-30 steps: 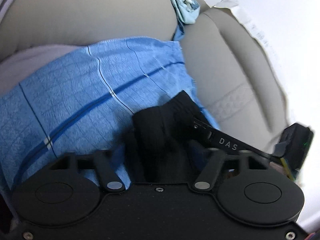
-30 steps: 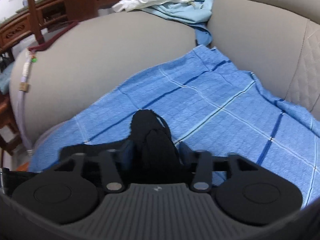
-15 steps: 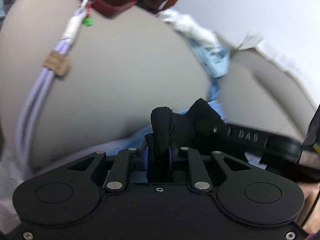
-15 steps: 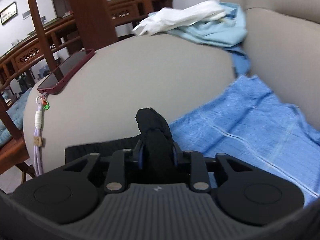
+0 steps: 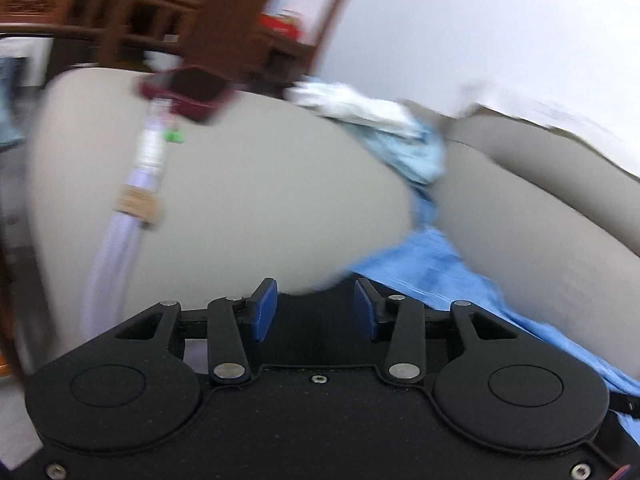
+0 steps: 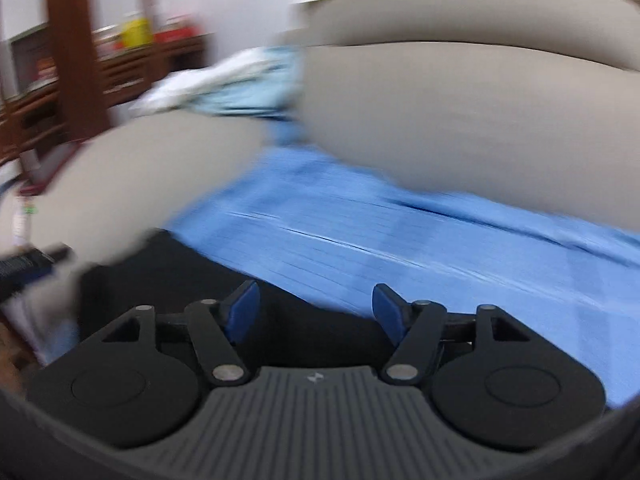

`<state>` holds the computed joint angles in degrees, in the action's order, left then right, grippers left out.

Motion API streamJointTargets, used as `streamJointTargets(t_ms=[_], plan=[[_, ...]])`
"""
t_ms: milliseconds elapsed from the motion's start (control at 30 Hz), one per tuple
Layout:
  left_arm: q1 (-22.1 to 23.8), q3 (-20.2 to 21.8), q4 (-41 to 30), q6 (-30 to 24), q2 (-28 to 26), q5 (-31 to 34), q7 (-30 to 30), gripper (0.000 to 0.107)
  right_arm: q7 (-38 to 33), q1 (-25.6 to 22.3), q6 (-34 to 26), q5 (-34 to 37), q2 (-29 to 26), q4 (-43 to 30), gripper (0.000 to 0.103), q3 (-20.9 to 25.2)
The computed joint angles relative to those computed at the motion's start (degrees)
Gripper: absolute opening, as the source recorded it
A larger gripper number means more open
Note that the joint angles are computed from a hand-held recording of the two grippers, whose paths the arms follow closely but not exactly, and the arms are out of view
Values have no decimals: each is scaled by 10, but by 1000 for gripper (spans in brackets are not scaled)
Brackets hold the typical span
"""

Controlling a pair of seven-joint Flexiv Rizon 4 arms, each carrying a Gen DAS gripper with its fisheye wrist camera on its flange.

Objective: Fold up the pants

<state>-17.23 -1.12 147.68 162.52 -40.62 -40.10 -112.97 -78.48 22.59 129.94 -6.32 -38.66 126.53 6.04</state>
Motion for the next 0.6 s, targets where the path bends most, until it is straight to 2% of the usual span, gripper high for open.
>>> streamJointTargets(t_ms=[133, 233, 367, 433, 500, 600], plan=[[13, -12, -41, -55, -4, 83, 40, 40, -12, 7, 66, 131, 16, 97, 77, -42], [2, -19, -77, -120, -7, 81, 83, 40, -4, -7, 112, 209, -5, 137, 81, -58], [-35, -20, -117, -204, -17, 28, 112, 40, 23, -53, 183, 256, -48, 170, 81, -64], [-94, -3, -142, -199, -34, -55, 169, 40, 26, -43, 174, 308, -53, 180, 83, -88], [-111, -2, -155, -202, -44, -82, 200, 40, 31, -37, 169, 351, -64, 186, 83, -108], [-127, -8, -162, -188, -55, -120, 223, 41, 50, -67, 176, 374, -79, 200, 82, -122]])
